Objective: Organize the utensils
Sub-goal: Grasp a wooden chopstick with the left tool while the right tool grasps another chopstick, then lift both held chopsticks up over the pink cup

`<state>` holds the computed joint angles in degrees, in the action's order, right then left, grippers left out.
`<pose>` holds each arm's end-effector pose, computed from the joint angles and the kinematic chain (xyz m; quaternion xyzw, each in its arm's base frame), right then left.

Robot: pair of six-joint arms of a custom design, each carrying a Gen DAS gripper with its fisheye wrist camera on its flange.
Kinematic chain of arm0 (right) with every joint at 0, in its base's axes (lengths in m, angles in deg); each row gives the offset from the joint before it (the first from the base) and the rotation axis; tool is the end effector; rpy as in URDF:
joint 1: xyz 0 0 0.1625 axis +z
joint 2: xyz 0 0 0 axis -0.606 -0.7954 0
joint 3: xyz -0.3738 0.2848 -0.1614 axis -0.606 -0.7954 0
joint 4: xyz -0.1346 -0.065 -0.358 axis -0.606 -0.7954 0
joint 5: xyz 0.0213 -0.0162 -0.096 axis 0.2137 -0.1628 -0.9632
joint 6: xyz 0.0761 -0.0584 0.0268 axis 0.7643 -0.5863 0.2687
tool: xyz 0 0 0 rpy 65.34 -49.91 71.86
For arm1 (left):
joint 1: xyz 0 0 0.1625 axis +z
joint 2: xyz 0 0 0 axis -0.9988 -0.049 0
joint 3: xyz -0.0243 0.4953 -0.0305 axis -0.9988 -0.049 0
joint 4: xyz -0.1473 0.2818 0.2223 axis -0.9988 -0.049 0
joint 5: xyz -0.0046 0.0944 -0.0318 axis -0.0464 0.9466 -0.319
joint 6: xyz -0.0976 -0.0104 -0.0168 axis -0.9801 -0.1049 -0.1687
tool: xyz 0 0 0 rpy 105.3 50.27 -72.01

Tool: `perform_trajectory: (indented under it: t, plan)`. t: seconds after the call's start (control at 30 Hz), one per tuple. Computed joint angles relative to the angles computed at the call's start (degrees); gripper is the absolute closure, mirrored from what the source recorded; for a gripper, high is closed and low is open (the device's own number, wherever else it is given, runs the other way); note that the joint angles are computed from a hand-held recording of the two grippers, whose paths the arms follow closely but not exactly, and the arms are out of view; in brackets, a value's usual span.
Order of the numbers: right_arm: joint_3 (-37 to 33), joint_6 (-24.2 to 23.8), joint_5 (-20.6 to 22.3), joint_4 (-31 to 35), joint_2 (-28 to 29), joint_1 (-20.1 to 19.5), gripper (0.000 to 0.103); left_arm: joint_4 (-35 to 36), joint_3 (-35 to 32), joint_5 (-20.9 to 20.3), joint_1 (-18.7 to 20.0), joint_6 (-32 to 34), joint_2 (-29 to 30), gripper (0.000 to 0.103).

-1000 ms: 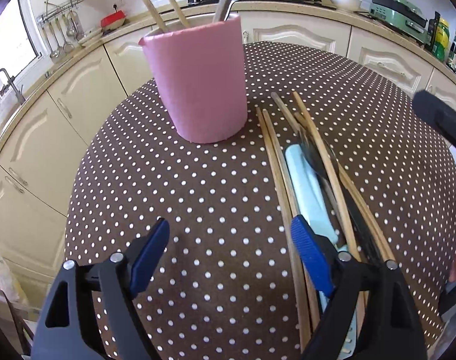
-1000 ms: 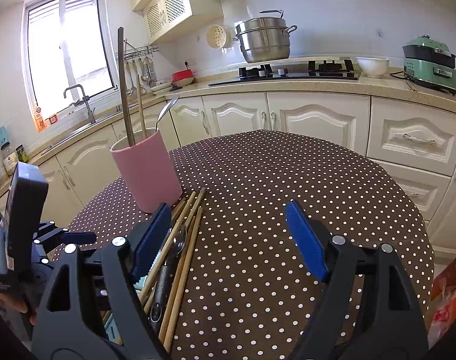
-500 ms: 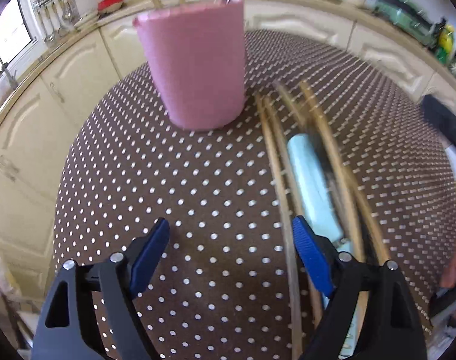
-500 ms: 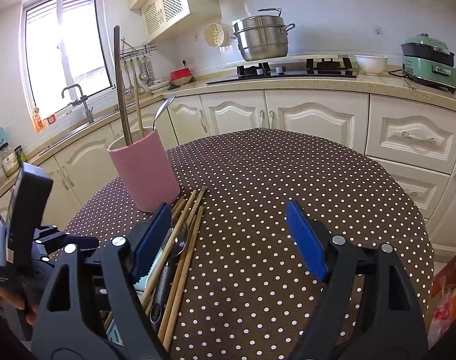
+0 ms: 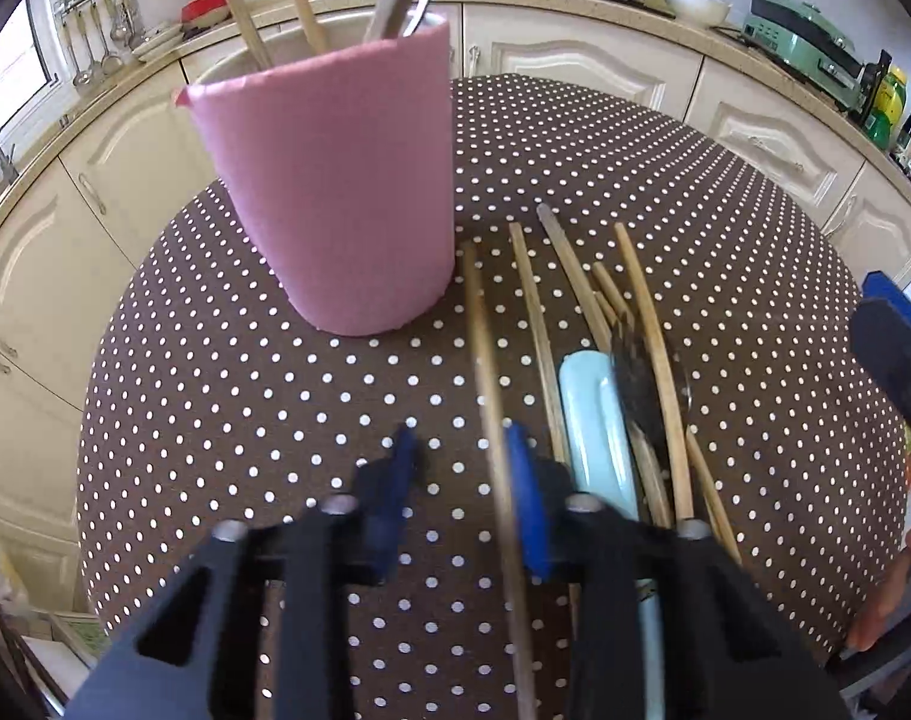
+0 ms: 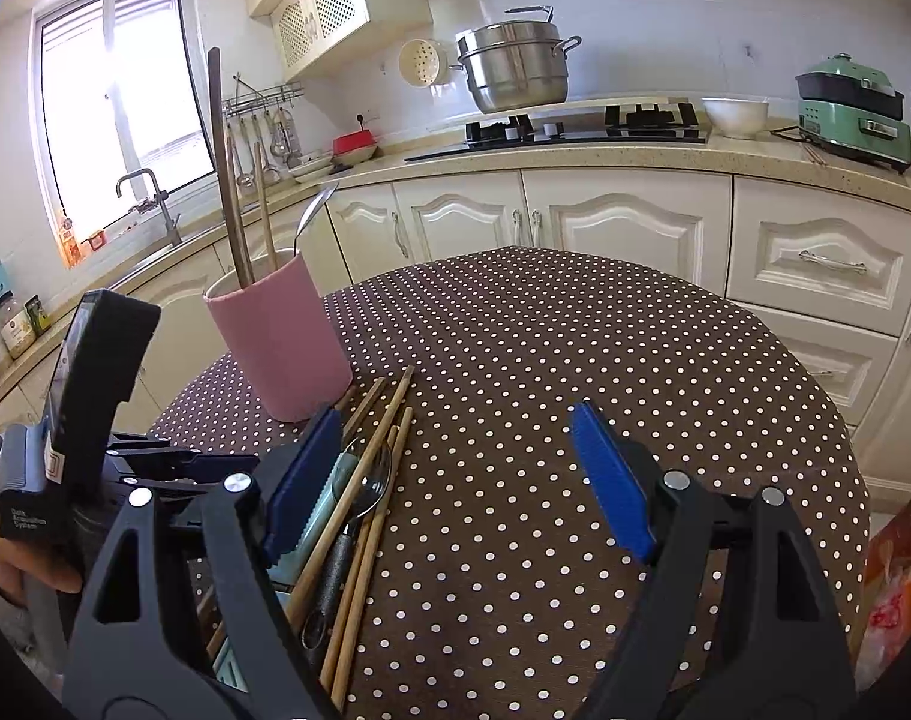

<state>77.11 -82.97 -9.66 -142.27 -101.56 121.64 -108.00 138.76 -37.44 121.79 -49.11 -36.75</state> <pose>0.0760 -0.4174 0.3972 0.1430 -0.8471 0.4598 0.2247 -0.4248 -0.5364 0.0125 0.2481 0.8940 -0.1659 0.3341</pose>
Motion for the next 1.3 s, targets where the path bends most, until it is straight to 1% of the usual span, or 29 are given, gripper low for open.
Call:
perform_trajectory:
  t: [0.03,0.07,0.17,0.23,0.27,0.43,0.5,0.57,0.77,0.83,0.87,0.9,0.97,1.0,1.07,1.1,1.13,1.17,1.23,1.27,1.3]
  plan:
    - [-0.6,0.2,-0.8,1.7,0.0,0.2,0.025,-0.6,0.7,-0.2,0.0,-0.6,-0.4,0.096]
    - [-1.1,0.4,-1.7,3.2,0.1,0.5,0.025,-1.5,1.4,-1.0,0.1,-1.2,-1.0,0.097]
    - [-3.4,0.3,-6.9,9.3,0.8,2.0,0.025,-4.4,5.1,-3.4,0.0,-2.9,-3.5,0.097]
    - [-4.4,-0.2,-10.8,11.7,1.7,3.0,0.025,-5.7,7.4,-4.4,-0.4,-4.7,-4.9,0.097]
    - [-4.7,-0.3,-12.3,12.8,2.0,3.4,0.025,-6.2,8.5,-4.3,-0.6,-5.6,-5.5,0.098]
    - [-4.9,-1.0,-16.1,14.7,3.3,4.7,0.025,-7.6,13.4,-2.5,-2.0,-11.8,-8.4,0.098]
    - [-5.2,-1.5,-18.1,15.2,4.2,5.4,0.025,-7.9,14.6,-1.5,-2.2,-13.8,-9.0,0.098]
    - [-5.4,-1.8,-20.3,15.6,5.2,6.0,0.025,-8.7,15.7,-1.4,-1.9,-14.4,-9.6,0.098]
    - [-6.0,-1.5,-21.2,17.2,6.0,6.3,0.025,-10.9,17.0,-1.9,-0.9,-13.6,-10.5,0.097]
    - [-6.9,-1.6,-23.0,17.9,7.0,6.9,0.025,-10.1,16.2,-1.9,-0.5,-13.0,-10.3,0.097]
    - [-7.9,-1.6,-24.3,19.4,7.5,7.1,0.025,-9.5,15.7,-2.1,-0.2,-12.7,-10.3,0.097]
    - [-8.2,-1.9,-24.1,19.7,7.7,7.1,0.025,-9.0,14.9,-2.4,0.1,-12.4,-10.1,0.097]
    - [-10.0,-1.0,-24.1,24.2,7.2,6.9,0.025,-8.1,13.6,-3.1,0.9,-11.6,-9.8,0.097]
    - [-11.5,-0.7,-25.0,26.6,7.3,6.9,0.025,-7.3,12.8,-3.6,1.4,-11.1,-9.8,0.097]
    - [-13.9,-0.3,-25.2,31.3,7.3,6.7,0.029,-5.2,10.6,-4.8,2.4,-9.5,-9.3,0.096]
    - [-15.4,0.4,-25.2,34.7,7.2,6.6,0.033,-4.2,9.6,-5.3,2.9,-8.9,-9.1,0.096]
    - [-16.8,0.7,-25.6,37.2,7.2,6.8,0.042,-3.0,8.4,-5.8,3.3,-8.5,-8.9,0.096]
    - [-18.6,1.5,-25.7,41.3,7.1,6.9,0.048,-1.3,7.1,-6.5,3.8,-8.3,-8.7,0.096]
    - [-21.4,2.7,-26.3,47.0,7.4,7.2,0.071,1.2,4.9,-7.5,4.4,-7.8,-8.1,0.093]
    - [-23.1,3.6,-26.3,50.3,7.5,7.1,0.073,2.8,3.7,-8.0,4.6,-7.5,-7.8,0.093]
    - [-23.9,4.0,-26.0,52.0,7.7,6.9,0.076,3.9,2.5,-8.0,4.8,-7.2,-7.3,0.093]
